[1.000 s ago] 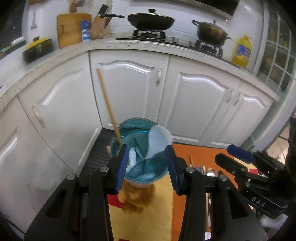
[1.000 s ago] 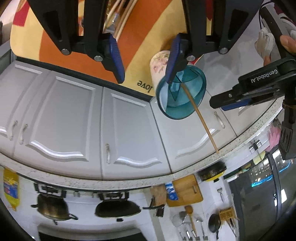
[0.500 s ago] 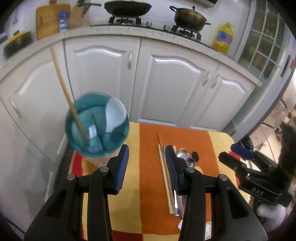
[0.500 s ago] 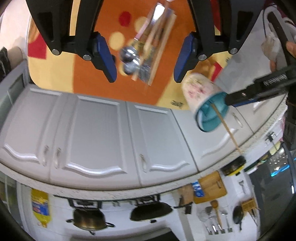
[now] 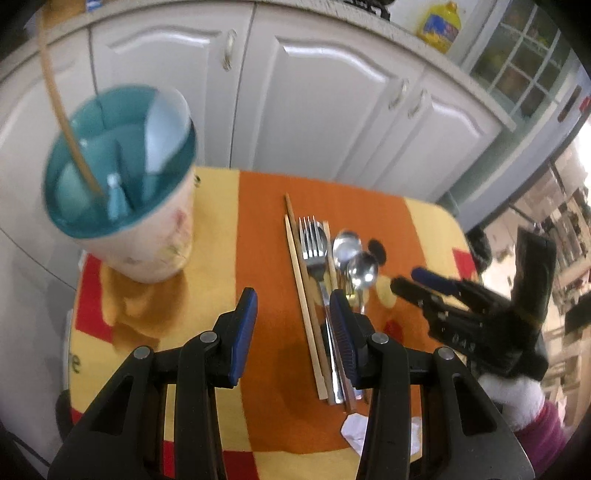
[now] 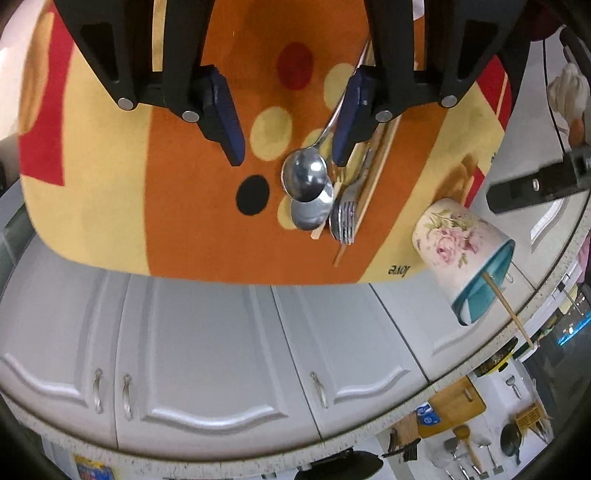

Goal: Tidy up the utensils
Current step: 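Move both tools back over the remaining utensils, right tool above a metal spoon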

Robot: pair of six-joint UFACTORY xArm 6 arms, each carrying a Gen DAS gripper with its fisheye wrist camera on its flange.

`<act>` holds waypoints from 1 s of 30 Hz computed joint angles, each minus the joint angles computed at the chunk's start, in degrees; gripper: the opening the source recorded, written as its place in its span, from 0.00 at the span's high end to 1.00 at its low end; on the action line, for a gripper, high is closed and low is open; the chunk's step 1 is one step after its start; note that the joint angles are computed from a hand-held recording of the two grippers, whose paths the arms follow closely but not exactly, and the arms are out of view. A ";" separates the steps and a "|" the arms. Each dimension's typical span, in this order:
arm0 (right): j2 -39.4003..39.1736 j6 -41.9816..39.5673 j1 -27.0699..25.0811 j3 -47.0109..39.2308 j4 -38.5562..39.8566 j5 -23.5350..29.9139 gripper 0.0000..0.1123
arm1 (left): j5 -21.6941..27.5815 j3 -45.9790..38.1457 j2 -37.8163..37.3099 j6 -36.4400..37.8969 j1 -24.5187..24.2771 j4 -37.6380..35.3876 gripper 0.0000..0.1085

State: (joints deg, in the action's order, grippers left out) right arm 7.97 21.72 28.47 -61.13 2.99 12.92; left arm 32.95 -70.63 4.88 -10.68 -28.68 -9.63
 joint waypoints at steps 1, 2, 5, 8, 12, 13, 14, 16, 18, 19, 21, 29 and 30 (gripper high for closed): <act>0.49 -2.24 0.07 -0.09 2.34 -0.39 0.59 | 0.41 -0.64 0.92 0.62 -0.05 -0.56 0.63; 1.04 -3.78 0.14 -0.39 3.84 -0.66 0.59 | 0.59 -1.03 1.65 1.11 -0.15 -1.15 0.63; 2.87 -8.11 0.17 -1.81 7.83 -0.78 0.59 | 0.40 -2.69 4.33 2.29 -0.43 -2.65 0.63; 4.65 -12.90 0.18 -3.66 12.78 -0.49 0.63 | 1.04 -5.06 7.20 1.98 -0.65 -2.14 0.64; 6.62 -18.79 0.17 -6.00 18.85 0.41 0.70 | 1.66 -8.00 10.88 0.25 -0.82 0.33 0.68; 6.92 -19.96 0.21 -6.37 19.96 0.49 0.74 | 2.05 -8.64 11.55 -0.18 -0.75 0.68 0.72; 7.05 -20.98 0.24 -6.58 20.89 0.53 0.78 | 2.35 -9.23 12.22 -0.68 -0.65 0.94 0.73; 7.35 -21.73 0.33 -6.96 21.36 0.54 0.81 | 2.78 -9.98 13.18 -1.21 -0.47 0.99 0.73; 7.57 -22.13 0.39 -7.14 21.60 0.62 0.82 | 3.46 -10.79 14.15 -0.79 -0.37 0.57 0.74; 7.65 -22.44 0.42 -7.20 22.12 0.65 0.82 | 3.72 -10.96 14.45 -0.37 -0.34 0.15 0.75; 7.71 -23.14 0.51 -7.25 23.48 0.52 0.82 | 3.07 -10.46 14.41 0.48 -0.34 -0.76 0.75; 7.70 -23.54 0.64 -7.40 23.87 0.76 0.82 | 3.86 -11.92 15.46 0.52 -0.54 0.78 0.75; 7.67 -23.38 0.62 -7.36 23.71 0.81 0.82 | 4.02 -12.29 15.68 0.45 -0.58 0.68 0.75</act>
State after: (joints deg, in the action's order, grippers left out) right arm 15.63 -1.66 29.09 -68.50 26.70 13.73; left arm 36.97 -82.92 20.56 -10.23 -29.26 -8.95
